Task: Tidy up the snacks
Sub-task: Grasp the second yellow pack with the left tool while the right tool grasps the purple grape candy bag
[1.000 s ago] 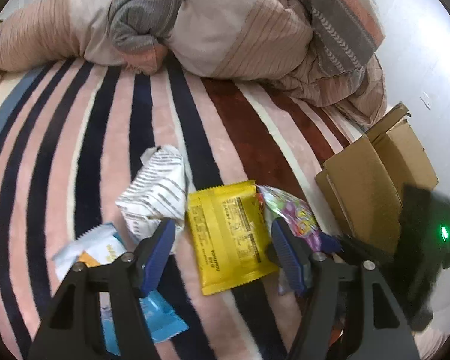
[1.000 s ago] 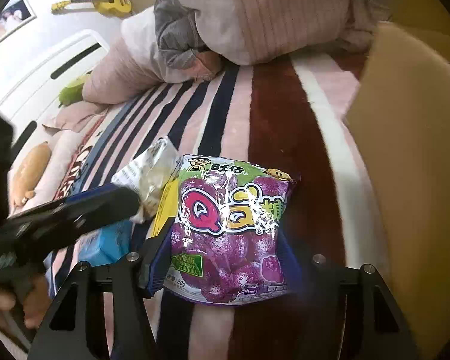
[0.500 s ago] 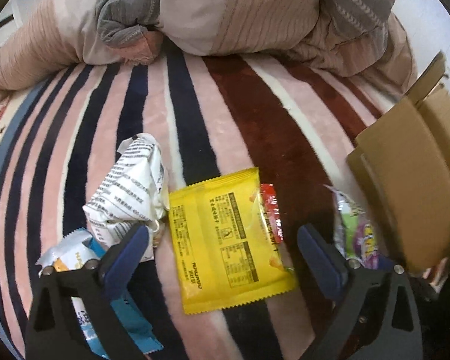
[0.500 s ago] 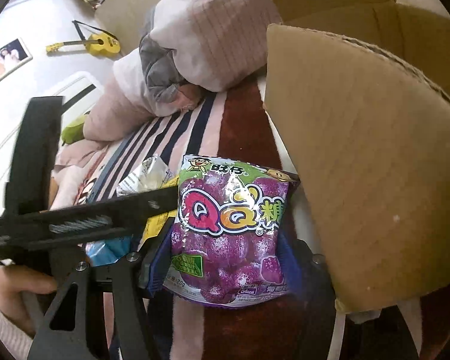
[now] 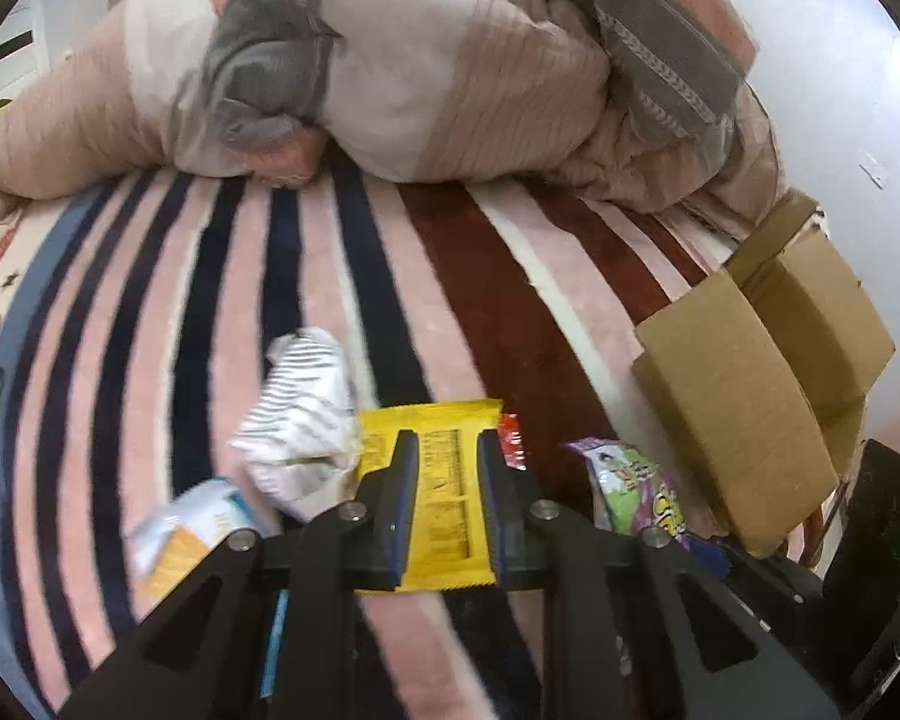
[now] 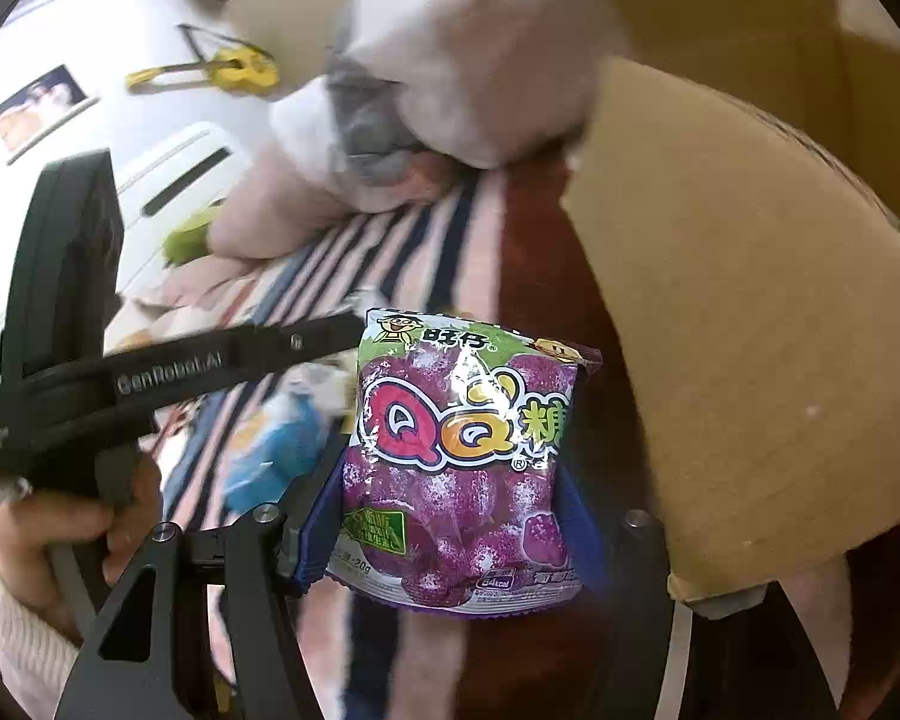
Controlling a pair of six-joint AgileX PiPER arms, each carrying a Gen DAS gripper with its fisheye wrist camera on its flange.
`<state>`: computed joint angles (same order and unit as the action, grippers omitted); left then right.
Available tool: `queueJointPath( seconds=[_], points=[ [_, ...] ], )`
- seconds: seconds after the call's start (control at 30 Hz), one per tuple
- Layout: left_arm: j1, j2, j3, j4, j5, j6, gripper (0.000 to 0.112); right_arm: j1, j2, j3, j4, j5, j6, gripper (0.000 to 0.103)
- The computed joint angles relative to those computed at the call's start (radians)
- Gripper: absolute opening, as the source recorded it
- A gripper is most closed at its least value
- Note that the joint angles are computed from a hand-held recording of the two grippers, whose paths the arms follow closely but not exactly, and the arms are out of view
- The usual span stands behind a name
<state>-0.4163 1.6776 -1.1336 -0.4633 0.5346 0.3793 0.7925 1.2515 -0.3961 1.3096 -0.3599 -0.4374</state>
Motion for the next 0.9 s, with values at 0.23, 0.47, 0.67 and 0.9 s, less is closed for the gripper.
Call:
queueJointPath(
  seconds=[0.23, 0.47, 0.67, 0.9],
  points=[
    [0.031, 0.064, 0.025, -0.132, 0.047, 0.129, 0.073, 0.038, 0.02, -0.037, 0.177, -0.025, -0.186, 0.059],
    [0.001, 0.171, -0.007, -0.086, -0.006, 0.068, 0.08, -0.034, 0.047, -0.004, 0.045, 0.015, -0.089, 0.059],
    [-0.064, 0.205, -0.04, 0.094, -0.073, -0.118, 0.065, -0.085, 0.078, 0.013, -0.053, 0.019, -0.005, 0.058],
    [-0.005, 0.145, -0.004, -0.105, -0.046, 0.06, 0.064, -0.073, 0.067, 0.003, -0.053, 0.04, -0.017, 0.059]
  ],
)
